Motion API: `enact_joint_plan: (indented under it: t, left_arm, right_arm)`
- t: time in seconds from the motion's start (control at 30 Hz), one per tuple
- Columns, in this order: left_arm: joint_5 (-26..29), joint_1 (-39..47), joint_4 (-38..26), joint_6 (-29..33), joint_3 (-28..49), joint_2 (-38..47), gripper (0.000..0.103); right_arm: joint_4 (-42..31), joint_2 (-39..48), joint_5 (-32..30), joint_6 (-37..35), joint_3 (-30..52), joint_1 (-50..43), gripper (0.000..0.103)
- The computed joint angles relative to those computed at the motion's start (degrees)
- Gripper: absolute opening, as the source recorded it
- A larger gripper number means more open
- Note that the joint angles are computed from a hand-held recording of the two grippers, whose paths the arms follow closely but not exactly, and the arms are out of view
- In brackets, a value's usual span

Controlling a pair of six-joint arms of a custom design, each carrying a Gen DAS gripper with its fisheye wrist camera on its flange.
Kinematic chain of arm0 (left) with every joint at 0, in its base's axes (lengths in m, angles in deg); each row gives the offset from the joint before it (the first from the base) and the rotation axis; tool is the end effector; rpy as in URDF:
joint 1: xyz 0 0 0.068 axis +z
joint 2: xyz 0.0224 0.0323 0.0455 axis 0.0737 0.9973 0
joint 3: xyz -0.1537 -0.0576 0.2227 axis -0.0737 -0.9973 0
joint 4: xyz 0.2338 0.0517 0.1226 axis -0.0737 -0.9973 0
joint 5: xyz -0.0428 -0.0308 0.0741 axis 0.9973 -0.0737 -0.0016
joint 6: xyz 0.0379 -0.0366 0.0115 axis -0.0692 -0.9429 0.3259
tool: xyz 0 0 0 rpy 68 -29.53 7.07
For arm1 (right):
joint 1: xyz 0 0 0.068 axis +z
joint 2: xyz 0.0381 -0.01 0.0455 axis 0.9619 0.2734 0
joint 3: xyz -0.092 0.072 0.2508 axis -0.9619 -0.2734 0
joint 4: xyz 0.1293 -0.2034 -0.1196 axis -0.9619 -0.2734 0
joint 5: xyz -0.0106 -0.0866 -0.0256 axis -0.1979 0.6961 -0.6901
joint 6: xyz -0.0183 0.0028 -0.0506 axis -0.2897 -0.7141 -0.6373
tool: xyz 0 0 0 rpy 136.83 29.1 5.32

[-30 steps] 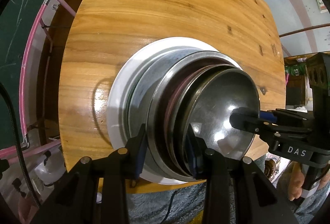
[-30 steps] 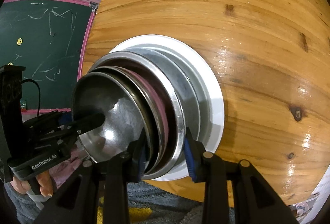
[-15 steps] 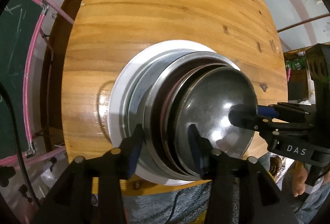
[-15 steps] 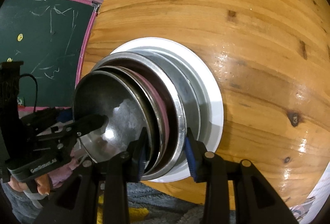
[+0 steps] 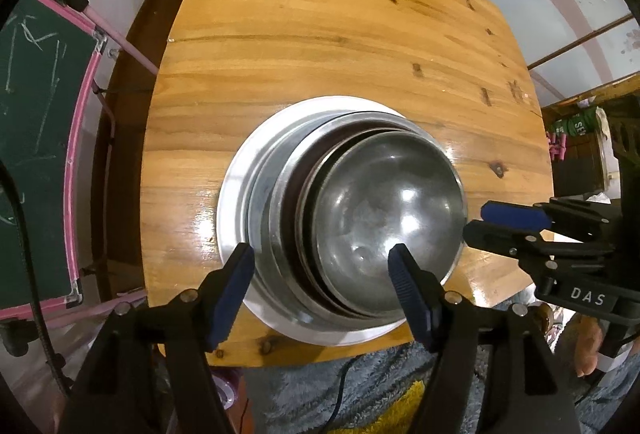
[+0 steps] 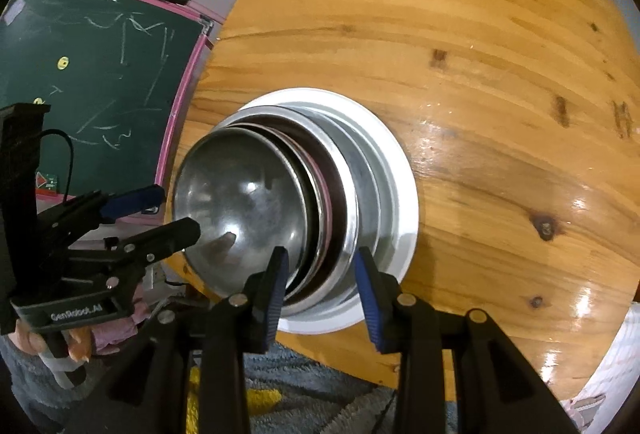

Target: Organize plates and bowls

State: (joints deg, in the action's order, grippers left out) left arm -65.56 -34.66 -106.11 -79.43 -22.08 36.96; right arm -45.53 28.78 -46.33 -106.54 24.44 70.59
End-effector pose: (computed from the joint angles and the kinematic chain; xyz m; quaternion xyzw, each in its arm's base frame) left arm 0.2204 -0.1821 0.1416 -0.0719 0.9880 -0.1222 0.0610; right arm 0.2678 -0.0055 0.1349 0.2110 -0.9634 -0.1654 0.0073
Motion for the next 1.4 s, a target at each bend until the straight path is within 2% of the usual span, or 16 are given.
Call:
enact_joint_plan:
  t: [0.2,0.5,0.67,0.8,1.03,1.07,1.17,1.33,1.4]
  left_arm:
    - [-4.8,-4.8,-3.8,-2.7,1.5,-4.5,0.079]
    - [-14.2,-14.5,-9.0,-8.7,7.3,-8.5,0.083]
    - [-21.5,-21.1,-12.3,-11.7,13.8,-7.7,0.085]
    - [-27.2,-25.8,-14.7,-13.4,19.8,-5.5,0.085]
    - [-36.7,-31.5,-20.3,-17.5,29.3,-0.6,0.09]
    - [-38.1,-32.3,-22.0,-18.4,31.1,0.5,0.09]
    - [-41.1,-34.1,-27.4,-21.5,35.9,3.4,0.091]
    - [-44.7,-36.9,-34.5,-26.2,40.2,6.4,0.091]
    - [-45.5,-37.6,-36.7,-28.3,41.1,7.0,0.091]
  right_arm:
    - [-2.6,-8.3,-0.1,-4.8,-2.4,-4.8,0.035]
    - [-6.4,-23.5,-2.9,-12.7,-5.8,-14.4,0.035]
    - [-9.0,-29.5,-7.4,-18.6,-5.1,-23.7,0.035]
    - [-11.8,-30.6,-12.1,-23.3,-2.7,-31.8,0.035]
    - [-13.9,-33.0,-16.5,-28.7,-1.7,-41.7,0.035]
    - [-14.8,-32.7,-17.5,-29.8,-1.2,-43.5,0.036]
    - [-16.2,-32.4,-19.6,-31.5,-0.5,-47.6,0.05]
    - [-18.8,-32.8,-22.7,-33.8,0.5,-52.3,0.051]
    - [-18.2,-34.3,-23.3,-33.3,-0.1,-53.5,0.056]
